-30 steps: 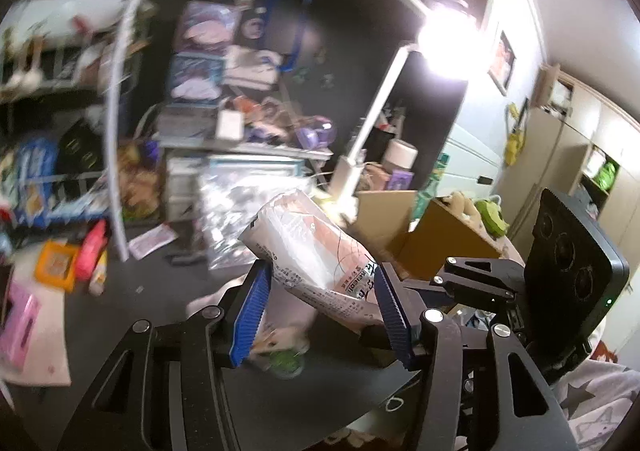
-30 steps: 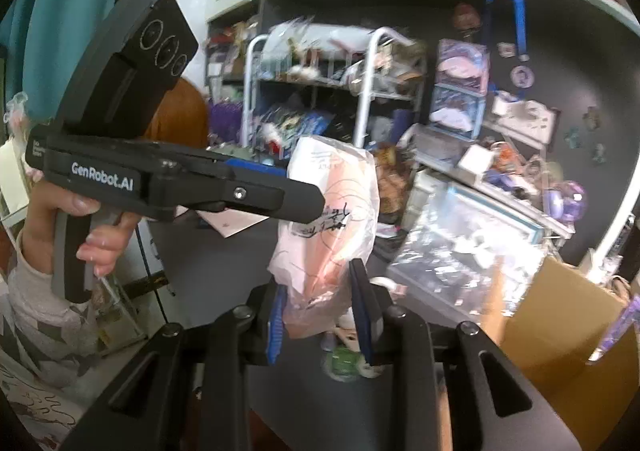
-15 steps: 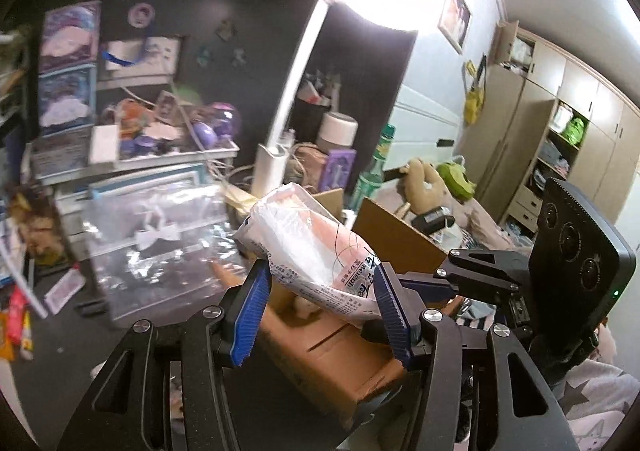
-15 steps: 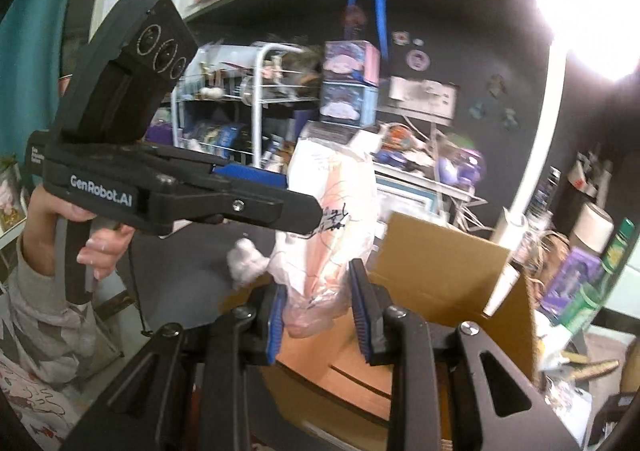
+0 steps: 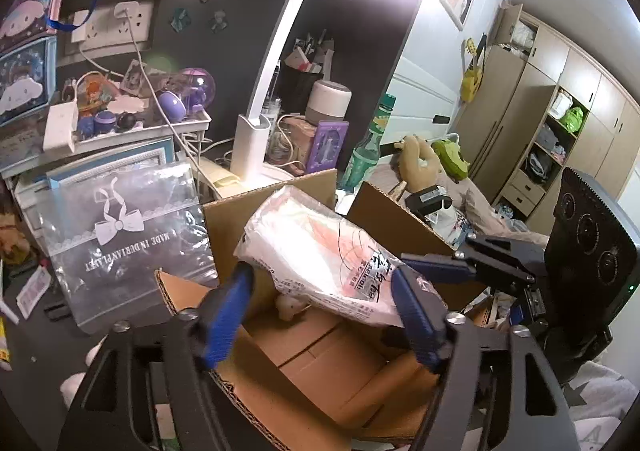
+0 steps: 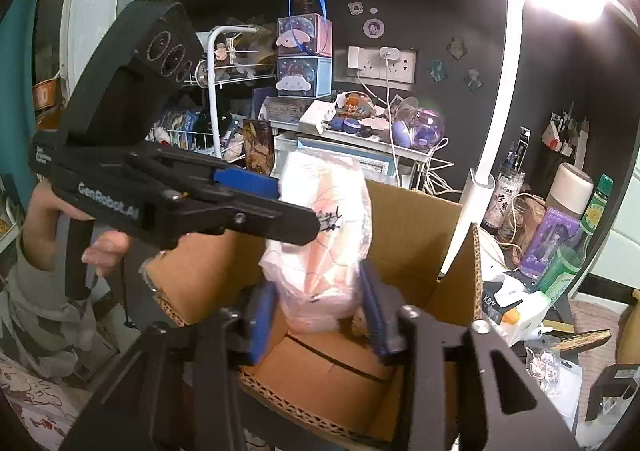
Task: Organize objects
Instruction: 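Carry the bag into the cardboard box and open the right gripper, then move the right gripper back to the white fluffy plush keychain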
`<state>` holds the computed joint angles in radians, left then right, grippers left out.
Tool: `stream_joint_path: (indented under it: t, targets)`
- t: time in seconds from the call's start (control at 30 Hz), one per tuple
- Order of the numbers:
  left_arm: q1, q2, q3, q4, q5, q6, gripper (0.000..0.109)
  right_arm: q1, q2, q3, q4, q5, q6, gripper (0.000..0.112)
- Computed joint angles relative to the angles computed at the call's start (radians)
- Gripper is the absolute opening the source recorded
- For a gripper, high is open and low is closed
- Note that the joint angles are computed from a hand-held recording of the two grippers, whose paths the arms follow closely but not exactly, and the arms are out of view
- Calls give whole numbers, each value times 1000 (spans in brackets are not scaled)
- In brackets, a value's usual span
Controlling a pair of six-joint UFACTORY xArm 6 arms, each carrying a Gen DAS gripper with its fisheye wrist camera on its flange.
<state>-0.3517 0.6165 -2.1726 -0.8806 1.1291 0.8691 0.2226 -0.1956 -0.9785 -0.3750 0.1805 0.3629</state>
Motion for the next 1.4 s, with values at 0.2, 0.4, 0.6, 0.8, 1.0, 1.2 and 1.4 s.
stream_joint_path:
  t: [0.2,0.4,0.6,0.8,1.0,1.2,1.4]
  targets:
    - [4,-8,11,7,-5,5,81,2,3,-8,-37,6,28,45]
    - [14,-31,43,-5,-14,20,84,7,2,-18,-104,11,82,53]
    - [41,-91,125,-43,-41,63,84,32,-3,-22,-59,8,41,53]
    - [107,-192,262,-101,-99,150,85,91,14,-39,28,-27,-48,53]
    - [201,-280,401,-167,-162,231,90,193,90,-116,85,-29,-136,53]
    - [295,-306,481,-212,-179,282,90,287,212,-235,232,6,-297,53]
    - [360,-267,495,-224,-173,293,90,337,402,-412,381,117,-402,53]
